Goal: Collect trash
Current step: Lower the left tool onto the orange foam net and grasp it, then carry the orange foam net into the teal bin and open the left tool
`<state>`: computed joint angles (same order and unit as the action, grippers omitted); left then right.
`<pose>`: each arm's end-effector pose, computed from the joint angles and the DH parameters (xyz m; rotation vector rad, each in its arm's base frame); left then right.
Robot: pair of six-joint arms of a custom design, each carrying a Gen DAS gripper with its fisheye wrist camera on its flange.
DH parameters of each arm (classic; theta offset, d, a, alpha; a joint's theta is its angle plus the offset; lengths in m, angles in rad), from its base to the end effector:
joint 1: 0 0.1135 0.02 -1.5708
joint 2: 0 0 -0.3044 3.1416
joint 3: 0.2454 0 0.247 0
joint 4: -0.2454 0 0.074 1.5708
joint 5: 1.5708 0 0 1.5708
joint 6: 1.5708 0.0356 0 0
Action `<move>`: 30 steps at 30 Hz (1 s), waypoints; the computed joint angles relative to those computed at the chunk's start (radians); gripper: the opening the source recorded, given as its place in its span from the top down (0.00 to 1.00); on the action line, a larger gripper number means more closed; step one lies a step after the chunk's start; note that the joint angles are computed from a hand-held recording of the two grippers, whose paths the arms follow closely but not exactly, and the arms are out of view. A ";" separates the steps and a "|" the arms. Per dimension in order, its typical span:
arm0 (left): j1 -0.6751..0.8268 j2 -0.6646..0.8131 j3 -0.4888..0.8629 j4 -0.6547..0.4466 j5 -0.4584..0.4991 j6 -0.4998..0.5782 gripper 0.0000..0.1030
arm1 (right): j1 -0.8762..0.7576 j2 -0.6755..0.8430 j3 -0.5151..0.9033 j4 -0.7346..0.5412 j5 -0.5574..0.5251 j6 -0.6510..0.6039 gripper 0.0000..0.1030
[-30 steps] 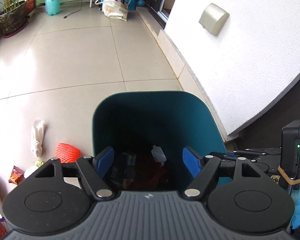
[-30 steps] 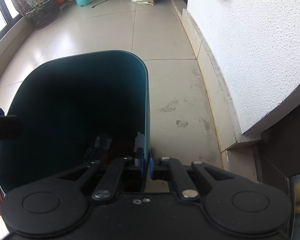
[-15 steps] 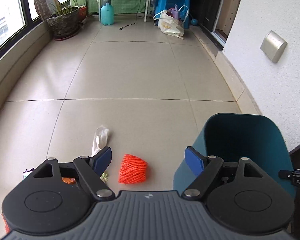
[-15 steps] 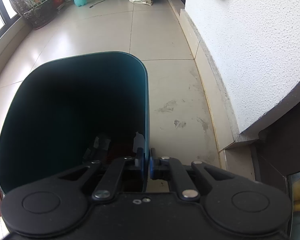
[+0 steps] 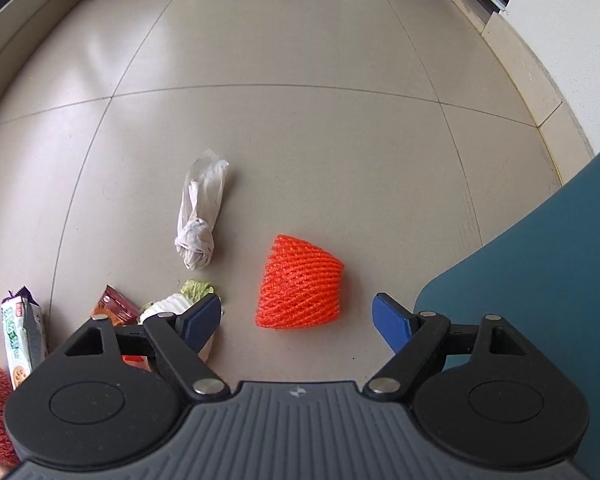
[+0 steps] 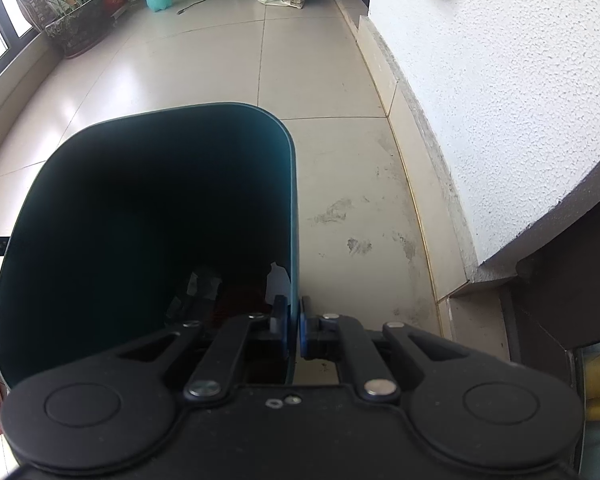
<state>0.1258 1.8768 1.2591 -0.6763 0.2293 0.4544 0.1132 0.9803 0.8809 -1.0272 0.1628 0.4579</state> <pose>0.3696 0.0386 0.2094 0.5033 2.7602 -0.1978 0.1415 0.0103 0.3037 0.5065 2.6225 -0.0392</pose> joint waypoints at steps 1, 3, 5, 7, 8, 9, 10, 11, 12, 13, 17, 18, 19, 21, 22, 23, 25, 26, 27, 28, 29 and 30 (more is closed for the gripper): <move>-0.006 0.026 0.001 0.016 -0.008 -0.012 0.19 | -0.001 0.000 -0.001 0.000 -0.003 -0.003 0.95; -0.018 0.091 0.010 0.042 -0.008 -0.025 0.13 | -0.012 0.001 -0.004 0.001 -0.016 -0.013 0.95; -0.033 0.132 0.008 0.077 -0.023 -0.038 0.12 | -0.026 0.003 -0.009 0.002 -0.032 -0.026 0.95; -0.054 0.193 0.027 0.093 -0.046 -0.059 0.12 | -0.034 0.004 -0.013 0.002 -0.042 -0.037 0.95; -0.061 0.218 0.039 0.096 -0.053 -0.068 0.12 | -0.034 0.004 -0.015 0.001 -0.045 -0.041 0.95; -0.071 0.250 0.050 0.104 -0.064 -0.083 0.12 | -0.037 0.005 -0.016 0.001 -0.048 -0.044 0.95; -0.078 0.273 0.060 0.105 -0.074 -0.092 0.12 | -0.037 0.006 -0.017 0.001 -0.050 -0.047 0.95; -0.085 0.294 0.068 0.106 -0.083 -0.100 0.12 | -0.039 0.007 -0.019 0.001 -0.053 -0.049 0.95; -0.094 0.318 0.078 0.110 -0.098 -0.108 0.12 | -0.041 0.010 -0.020 0.000 -0.056 -0.050 0.95; -0.101 0.329 0.078 0.119 -0.113 -0.113 0.12 | -0.042 0.012 -0.019 0.000 -0.058 -0.050 0.95; -0.120 0.366 0.074 0.129 -0.150 -0.154 0.12 | -0.043 0.021 -0.020 0.002 -0.058 -0.059 0.94; -0.119 0.369 0.072 0.127 -0.145 -0.159 0.12 | -0.041 0.022 -0.021 0.003 -0.058 -0.059 0.94; -0.120 0.370 0.069 0.123 -0.146 -0.164 0.12 | -0.040 0.024 -0.022 0.004 -0.057 -0.057 0.94; -0.126 0.362 0.048 0.136 -0.158 -0.155 0.18 | -0.038 0.025 -0.022 0.003 -0.055 -0.054 0.94; -0.127 0.349 0.031 0.153 -0.162 -0.150 0.32 | -0.033 0.025 -0.022 0.002 -0.052 -0.049 0.94; -0.129 0.342 0.023 0.156 -0.167 -0.148 0.40 | -0.030 0.025 -0.023 0.002 -0.049 -0.046 0.94; -0.131 0.351 0.041 0.121 -0.174 -0.167 0.75 | -0.029 0.024 -0.023 0.004 -0.047 -0.042 0.94; -0.129 0.349 0.040 0.117 -0.175 -0.171 0.80 | -0.031 0.024 -0.023 0.004 -0.049 -0.040 0.94; -0.129 0.335 0.026 0.128 -0.182 -0.174 0.84 | -0.033 0.023 -0.024 0.005 -0.050 -0.040 0.94; -0.126 0.320 0.009 0.143 -0.181 -0.168 0.88 | -0.036 0.022 -0.025 0.006 -0.052 -0.041 0.94; -0.122 0.305 -0.006 0.153 -0.176 -0.161 0.88 | -0.038 0.020 -0.025 0.006 -0.053 -0.044 0.95; -0.117 0.286 -0.019 0.158 -0.173 -0.156 0.89 | -0.041 0.017 -0.026 0.006 -0.054 -0.049 0.95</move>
